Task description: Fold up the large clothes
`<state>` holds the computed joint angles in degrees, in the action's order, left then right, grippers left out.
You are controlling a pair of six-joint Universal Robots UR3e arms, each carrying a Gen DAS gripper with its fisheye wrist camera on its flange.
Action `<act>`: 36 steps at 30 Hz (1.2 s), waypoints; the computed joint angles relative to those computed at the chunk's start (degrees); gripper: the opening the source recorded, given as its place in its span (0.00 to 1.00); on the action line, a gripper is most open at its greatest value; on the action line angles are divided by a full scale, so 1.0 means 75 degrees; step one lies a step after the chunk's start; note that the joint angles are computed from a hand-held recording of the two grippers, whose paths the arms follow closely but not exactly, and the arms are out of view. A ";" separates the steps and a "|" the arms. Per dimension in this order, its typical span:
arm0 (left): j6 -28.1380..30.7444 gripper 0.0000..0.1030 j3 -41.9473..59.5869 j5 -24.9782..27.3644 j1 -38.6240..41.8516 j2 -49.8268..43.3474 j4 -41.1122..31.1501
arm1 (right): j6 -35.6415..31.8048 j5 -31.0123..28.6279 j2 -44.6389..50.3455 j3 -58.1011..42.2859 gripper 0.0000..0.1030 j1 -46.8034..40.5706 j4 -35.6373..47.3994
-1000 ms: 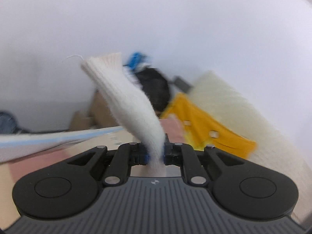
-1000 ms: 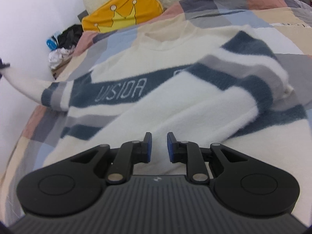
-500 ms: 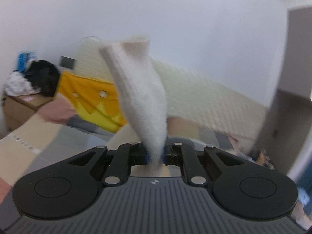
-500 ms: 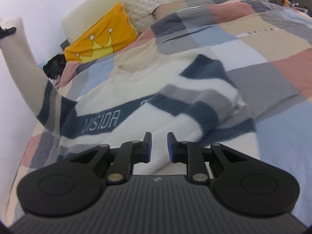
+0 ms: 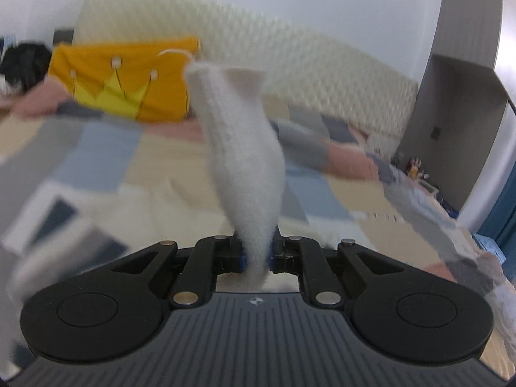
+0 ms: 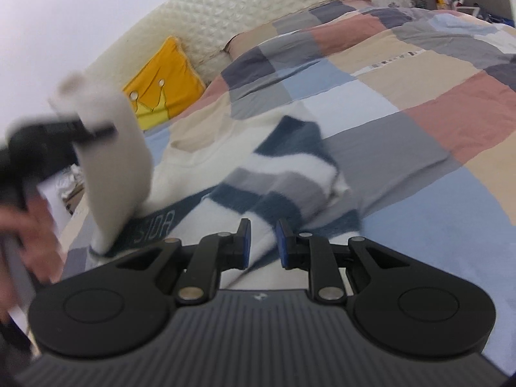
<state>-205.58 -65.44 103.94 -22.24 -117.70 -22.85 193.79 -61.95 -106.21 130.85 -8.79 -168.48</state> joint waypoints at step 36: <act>-0.1049 0.67 -0.3343 -0.0623 -0.0779 0.3103 -0.1977 | -0.0444 0.1007 -0.1358 0.0815 0.21 -0.1082 0.0253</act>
